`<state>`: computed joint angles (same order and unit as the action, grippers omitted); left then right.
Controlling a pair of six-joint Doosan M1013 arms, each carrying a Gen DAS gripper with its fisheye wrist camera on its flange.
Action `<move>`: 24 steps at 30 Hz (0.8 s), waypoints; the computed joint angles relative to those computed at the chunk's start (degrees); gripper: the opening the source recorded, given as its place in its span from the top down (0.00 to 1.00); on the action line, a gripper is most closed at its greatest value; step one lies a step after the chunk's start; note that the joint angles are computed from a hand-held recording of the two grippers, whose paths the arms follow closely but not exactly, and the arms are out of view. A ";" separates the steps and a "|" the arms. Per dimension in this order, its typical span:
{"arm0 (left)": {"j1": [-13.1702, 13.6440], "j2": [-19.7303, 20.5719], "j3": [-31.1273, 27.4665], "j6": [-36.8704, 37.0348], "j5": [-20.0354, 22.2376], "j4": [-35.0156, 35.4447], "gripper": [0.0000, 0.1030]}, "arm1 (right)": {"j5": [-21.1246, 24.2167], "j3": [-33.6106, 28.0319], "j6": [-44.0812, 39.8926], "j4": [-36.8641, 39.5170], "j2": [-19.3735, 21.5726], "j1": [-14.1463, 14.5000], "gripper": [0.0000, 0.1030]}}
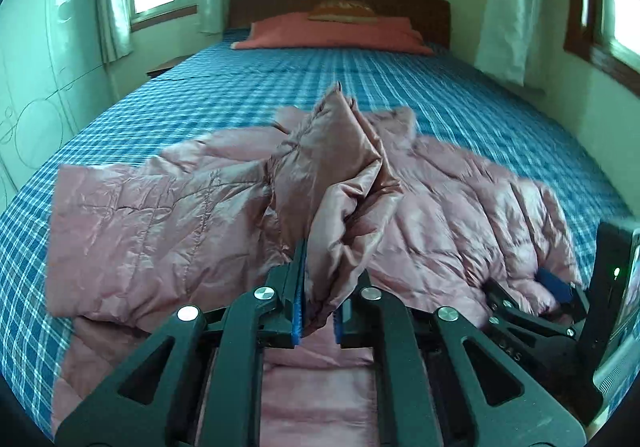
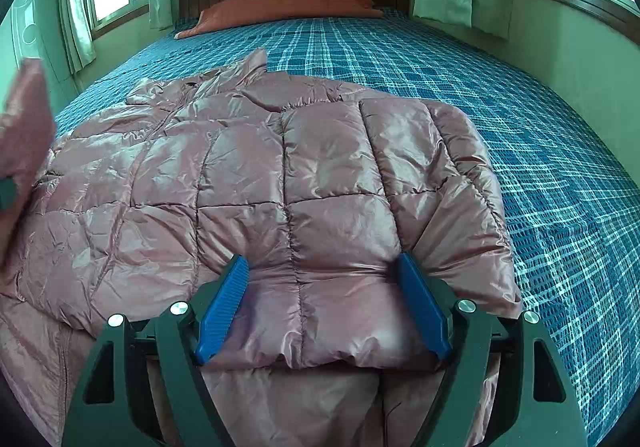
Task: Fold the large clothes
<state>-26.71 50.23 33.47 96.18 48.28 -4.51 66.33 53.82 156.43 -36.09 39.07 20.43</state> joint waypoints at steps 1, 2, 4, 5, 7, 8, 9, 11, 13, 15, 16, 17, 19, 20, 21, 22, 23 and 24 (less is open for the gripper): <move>-0.36 -0.10 0.37 0.51 0.28 0.00 0.67 | -0.03 0.00 0.08 -0.02 -0.01 0.00 0.26; -0.66 -0.62 1.41 0.71 0.08 0.29 0.45 | -0.06 0.03 0.15 -0.06 -0.01 0.01 0.26; -0.80 -2.60 5.44 1.02 -2.89 0.62 0.37 | -0.11 -0.03 0.15 -0.12 0.03 -0.03 0.26; -0.75 -3.03 6.31 1.78 -3.33 0.26 0.35 | -0.04 -0.04 0.26 -0.17 0.05 0.05 0.26; -0.53 -4.24 8.39 2.70 -3.66 0.38 0.31 | 0.07 -0.21 0.08 -0.04 0.13 -0.02 0.26; -0.38 -4.96 9.54 2.81 -3.96 0.11 0.31 | 0.12 -0.22 0.13 -0.04 0.15 0.02 0.26; -0.11 -5.34 9.86 3.23 -3.96 -0.90 0.30 | 0.26 -0.42 -0.03 0.11 0.22 -0.02 0.26; 0.70 -6.66 11.42 3.67 -4.54 -2.26 0.25 | 1.09 -1.29 -0.72 0.83 0.53 -0.10 0.26; 1.65 -8.17 13.23 4.38 -5.61 -3.56 0.24 | 1.66 -2.27 -0.26 1.59 0.52 -0.05 0.26; 2.65 -9.36 14.96 4.69 -7.67 -3.15 0.24 | -0.74 -2.33 1.33 1.97 -0.16 0.24 0.26; 3.06 -9.80 15.71 3.92 -8.82 -1.58 0.24 | -1.30 -2.81 1.56 1.83 -0.19 0.43 0.26; 3.32 -10.08 16.24 3.15 -9.67 -0.24 0.24 | -1.76 -3.79 1.50 1.66 0.03 0.74 0.26; 4.23 -10.16 16.49 0.23 -10.71 3.95 0.24 | -3.90 -6.59 0.18 3.13 0.91 1.19 0.26; 4.66 -9.88 16.14 -1.78 -10.62 6.36 0.24 | -4.55 -8.05 -0.60 4.13 1.54 1.33 0.26; 5.16 -9.49 15.63 -4.29 -10.24 8.78 0.24 | -5.00 -10.21 -1.98 5.52 2.58 1.47 0.26; 5.55 -8.99 14.77 -5.91 -9.38 10.06 0.24 | -5.17 -11.76 -2.94 6.43 3.38 1.58 0.26; 6.08 -8.38 13.68 -7.56 -8.17 10.94 0.24 | -5.06 -14.33 -4.52 7.88 4.79 1.68 0.26; 6.74 -7.70 12.59 -9.57 -7.04 11.84 0.24 | -4.75 -15.91 -5.43 8.71 5.71 1.77 0.26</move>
